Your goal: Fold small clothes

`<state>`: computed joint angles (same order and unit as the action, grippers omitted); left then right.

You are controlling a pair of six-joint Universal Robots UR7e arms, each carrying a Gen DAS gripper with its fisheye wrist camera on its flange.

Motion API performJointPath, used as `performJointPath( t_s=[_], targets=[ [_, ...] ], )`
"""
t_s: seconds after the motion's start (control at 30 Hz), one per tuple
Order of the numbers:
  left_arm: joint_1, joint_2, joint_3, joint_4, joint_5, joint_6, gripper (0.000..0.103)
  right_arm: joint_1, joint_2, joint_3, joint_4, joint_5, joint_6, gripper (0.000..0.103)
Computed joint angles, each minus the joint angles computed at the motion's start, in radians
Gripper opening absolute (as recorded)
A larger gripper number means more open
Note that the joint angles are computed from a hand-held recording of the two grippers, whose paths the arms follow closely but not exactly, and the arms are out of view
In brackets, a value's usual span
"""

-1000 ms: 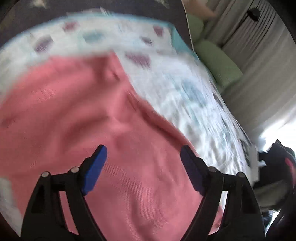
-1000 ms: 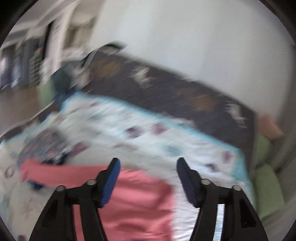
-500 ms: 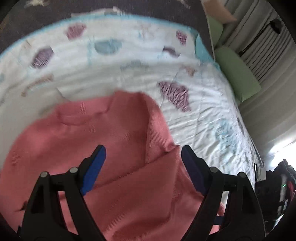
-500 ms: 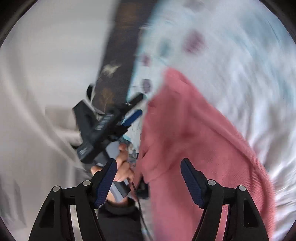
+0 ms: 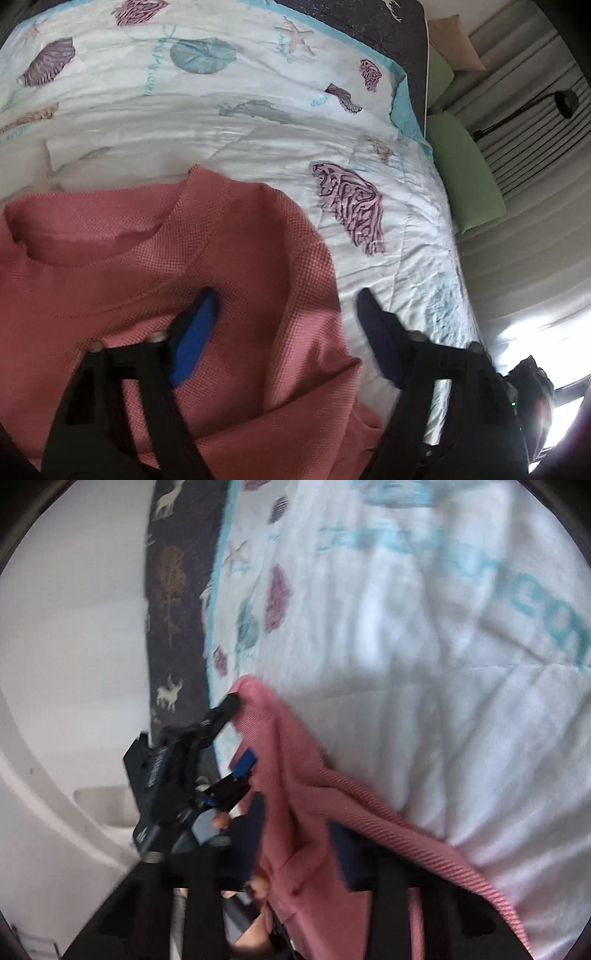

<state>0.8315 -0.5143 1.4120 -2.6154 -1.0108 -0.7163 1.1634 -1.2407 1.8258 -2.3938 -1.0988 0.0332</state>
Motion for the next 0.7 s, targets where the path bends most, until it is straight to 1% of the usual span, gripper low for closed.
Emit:
performJointPath(
  t_s=[0.03,0.07,0.1,0.13,0.17,0.2,0.23,0.27,0.3,0.33,0.37,0.47,0.5,0.53,0.6,0.63,0.67,0.7],
  targets=[
    [-0.002,0.0,-0.004,0.024,0.011,-0.002,0.063,-0.018,-0.002,0.009,0.02,0.028,0.029,0.018],
    [-0.002,-0.002,-0.002,0.026,0.008,-0.001,0.062,-0.033,-0.008,0.012,0.05,0.047,0.026,0.016],
    [0.0,-0.003,-0.002,0.026,0.001,0.001,0.062,-0.035,-0.015,0.024,0.055,0.051,0.022,0.016],
    [0.001,-0.008,0.002,0.021,-0.009,0.005,0.062,-0.037,-0.033,0.042,0.044,0.04,0.023,0.017],
    [0.002,-0.012,0.007,0.016,-0.019,0.006,0.062,-0.041,-0.052,0.063,0.028,0.038,0.035,0.021],
    [0.004,-0.015,0.009,0.013,-0.026,0.006,0.062,-0.046,-0.064,0.09,-0.006,0.053,0.064,0.025],
    [0.007,-0.014,0.006,0.013,-0.031,0.004,0.062,-0.051,-0.072,0.104,-0.035,0.071,0.086,0.039],
    [0.009,-0.015,0.006,0.016,-0.034,-0.003,0.062,-0.048,-0.072,0.117,-0.086,0.084,0.108,0.057],
    [0.01,-0.016,0.006,0.016,-0.036,-0.012,0.062,-0.036,-0.066,0.12,-0.121,0.077,0.116,0.063],
    [0.011,-0.015,0.006,0.014,-0.037,-0.015,0.062,-0.02,-0.057,0.111,-0.134,0.06,0.123,0.073],
    [0.011,-0.015,0.005,0.012,-0.036,-0.018,0.062,-0.002,-0.042,0.096,-0.147,0.038,0.139,0.078],
    [0.01,-0.011,0.003,0.009,-0.032,-0.022,0.061,0.031,0.007,0.06,-0.204,0.009,0.161,0.081],
    [0.01,-0.01,0.003,0.004,-0.028,-0.025,0.056,0.035,0.02,0.046,-0.199,0.014,0.156,0.081],
    [0.011,-0.008,0.001,0.004,-0.025,-0.03,0.052,0.038,0.028,0.034,-0.194,0.015,0.153,0.079],
    [0.018,-0.008,0.003,-0.008,-0.035,-0.044,0.037,0.025,0.027,0.035,-0.201,0.039,0.153,0.055],
    [0.022,-0.007,0.004,-0.016,-0.044,-0.045,0.033,0.017,0.032,0.035,-0.211,0.043,0.168,0.029],
    [0.028,-0.007,0.005,-0.03,-0.062,-0.045,0.025,0.003,0.024,0.042,-0.201,0.046,0.167,0.007],
    [0.031,-0.006,0.006,-0.04,-0.073,-0.042,0.015,-0.008,0.025,0.041,-0.196,0.047,0.163,0.007]
  ],
)
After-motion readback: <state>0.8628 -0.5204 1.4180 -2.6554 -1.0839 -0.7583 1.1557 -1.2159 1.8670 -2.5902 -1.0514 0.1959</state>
